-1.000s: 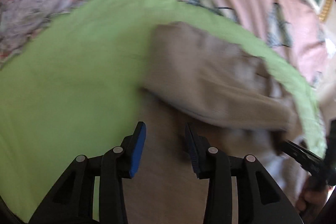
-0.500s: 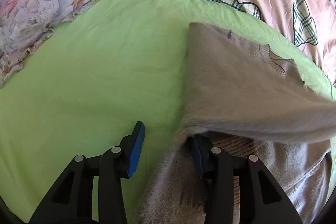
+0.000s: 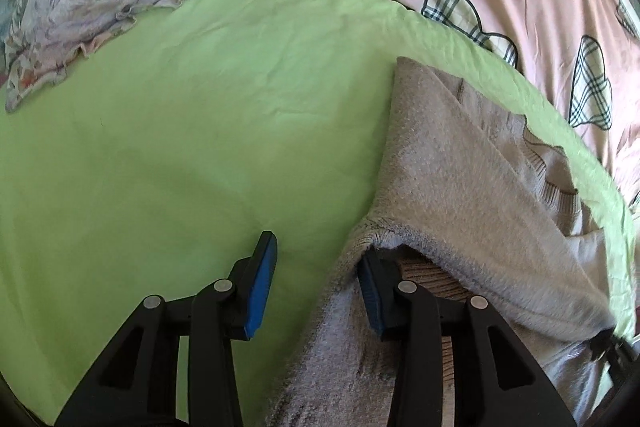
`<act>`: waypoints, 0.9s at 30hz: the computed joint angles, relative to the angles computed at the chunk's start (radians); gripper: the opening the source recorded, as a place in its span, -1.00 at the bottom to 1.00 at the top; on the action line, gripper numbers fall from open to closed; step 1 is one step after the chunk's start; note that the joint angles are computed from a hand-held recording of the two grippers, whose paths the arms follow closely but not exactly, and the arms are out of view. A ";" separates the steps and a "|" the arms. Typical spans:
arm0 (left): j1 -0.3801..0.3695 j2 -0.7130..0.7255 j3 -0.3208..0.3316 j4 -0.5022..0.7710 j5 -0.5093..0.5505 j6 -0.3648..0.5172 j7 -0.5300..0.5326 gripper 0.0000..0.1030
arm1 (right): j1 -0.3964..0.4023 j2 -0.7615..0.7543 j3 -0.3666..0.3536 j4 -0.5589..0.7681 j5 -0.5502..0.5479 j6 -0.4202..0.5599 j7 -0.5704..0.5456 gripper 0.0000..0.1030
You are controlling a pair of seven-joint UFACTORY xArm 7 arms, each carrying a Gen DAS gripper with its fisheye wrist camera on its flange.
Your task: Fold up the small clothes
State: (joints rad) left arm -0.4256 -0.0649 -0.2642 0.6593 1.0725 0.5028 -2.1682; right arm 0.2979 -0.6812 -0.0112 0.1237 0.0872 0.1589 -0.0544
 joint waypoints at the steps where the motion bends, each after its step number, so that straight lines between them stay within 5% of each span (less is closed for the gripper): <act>1: 0.004 -0.006 0.004 -0.008 0.015 -0.020 -0.019 -0.20 | 0.034 -0.035 -0.055 -0.009 0.022 0.034 -0.020 -0.50; 4: 0.024 -0.021 0.011 -0.031 0.071 -0.074 -0.073 -0.17 | 0.068 -0.178 -0.166 -0.055 0.118 0.125 -0.085 -0.16; 8: 0.037 -0.021 0.008 -0.035 0.088 -0.091 -0.092 -0.17 | 0.063 -0.253 -0.283 -0.060 0.212 0.164 -0.125 -0.14; 11: 0.033 -0.014 0.002 -0.027 0.080 -0.070 -0.083 -0.17 | 0.106 -0.190 -0.347 -0.021 0.295 0.100 -0.163 -0.14; 15: 0.031 -0.010 0.004 -0.024 0.086 -0.068 -0.090 -0.17 | 0.143 0.004 -0.313 0.072 0.336 0.088 -0.172 -0.14; 20: 0.021 -0.001 0.003 -0.013 0.074 -0.043 -0.073 -0.17 | 0.150 0.073 -0.272 0.090 0.403 0.133 -0.208 -0.14; 21: 0.018 0.003 0.002 -0.008 0.066 -0.035 -0.063 -0.17 | 0.144 0.075 -0.258 0.086 0.413 0.128 -0.215 -0.16; 23: 0.017 0.000 0.007 -0.012 0.072 -0.040 -0.066 -0.17 | 0.169 0.066 -0.280 0.093 0.458 0.137 -0.264 -0.89; 27: 0.028 -0.008 0.012 -0.027 0.125 -0.072 -0.122 -0.16 | 0.119 -0.068 -0.243 0.080 0.464 0.104 -0.260 -0.89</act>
State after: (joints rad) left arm -0.3976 -0.0733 -0.2519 0.6322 1.1974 0.4304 -2.2902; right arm 0.4173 -0.7489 -0.2537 0.2042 0.5516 0.2631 -0.3148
